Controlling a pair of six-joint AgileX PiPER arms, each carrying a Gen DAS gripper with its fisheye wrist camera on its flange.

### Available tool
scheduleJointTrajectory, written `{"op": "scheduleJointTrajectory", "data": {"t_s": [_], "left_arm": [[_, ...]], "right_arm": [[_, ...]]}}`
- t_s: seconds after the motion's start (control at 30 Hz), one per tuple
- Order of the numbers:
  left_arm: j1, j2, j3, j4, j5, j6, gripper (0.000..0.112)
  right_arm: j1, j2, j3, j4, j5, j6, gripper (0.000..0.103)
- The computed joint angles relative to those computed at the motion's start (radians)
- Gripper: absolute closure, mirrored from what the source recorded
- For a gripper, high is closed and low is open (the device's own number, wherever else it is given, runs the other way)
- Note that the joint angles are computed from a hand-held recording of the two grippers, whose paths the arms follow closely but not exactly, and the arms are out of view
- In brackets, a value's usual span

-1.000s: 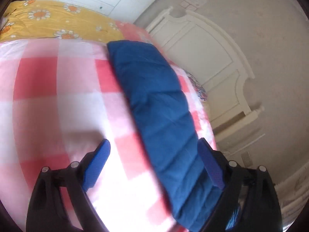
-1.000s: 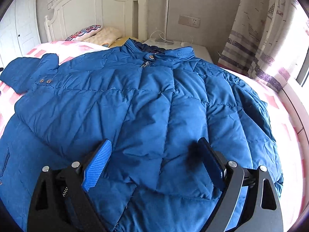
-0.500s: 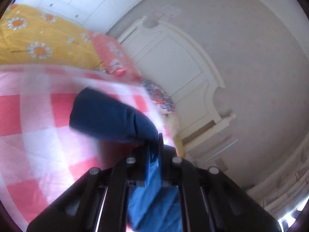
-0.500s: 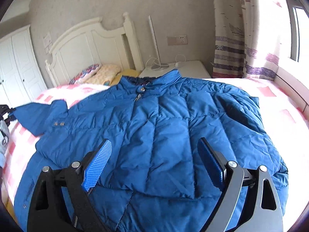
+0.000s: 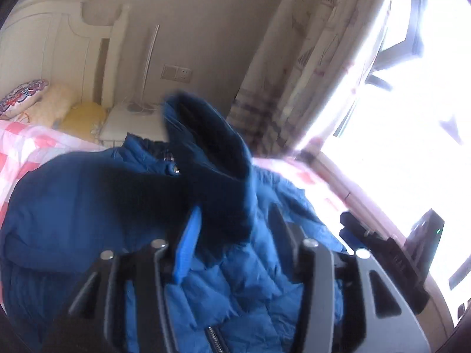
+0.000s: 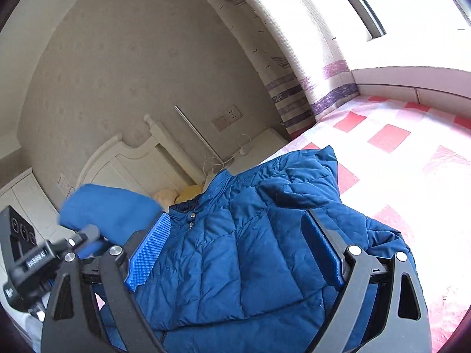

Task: Fold large clothes

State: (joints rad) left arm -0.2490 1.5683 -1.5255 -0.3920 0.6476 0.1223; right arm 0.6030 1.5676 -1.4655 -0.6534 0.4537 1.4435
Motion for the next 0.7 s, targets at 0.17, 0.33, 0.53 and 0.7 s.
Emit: {"op": "scheduleJointTrajectory", "data": {"t_s": [0.17, 0.33, 0.53, 0.7], "left_arm": [[0.040, -0.182, 0.242, 0.257, -0.128, -0.249, 0.029], [0.352, -0.216, 0.278, 0.295, -0.016, -0.266, 0.029], [0.559, -0.090, 0.191, 0.202, 0.125, -0.169, 0.030], [0.481, -0.079, 0.213, 0.371, 0.089, -0.273, 0.029]], "right_arm": [[0.009, 0.004, -0.013, 0.021, 0.014, -0.050, 0.016], [0.021, 0.011, -0.025, 0.032, 0.022, -0.083, 0.016], [0.031, 0.013, -0.033, 0.028, 0.039, -0.087, 0.016], [0.048, 0.048, -0.091, 0.060, 0.081, -0.167, 0.016]]}}
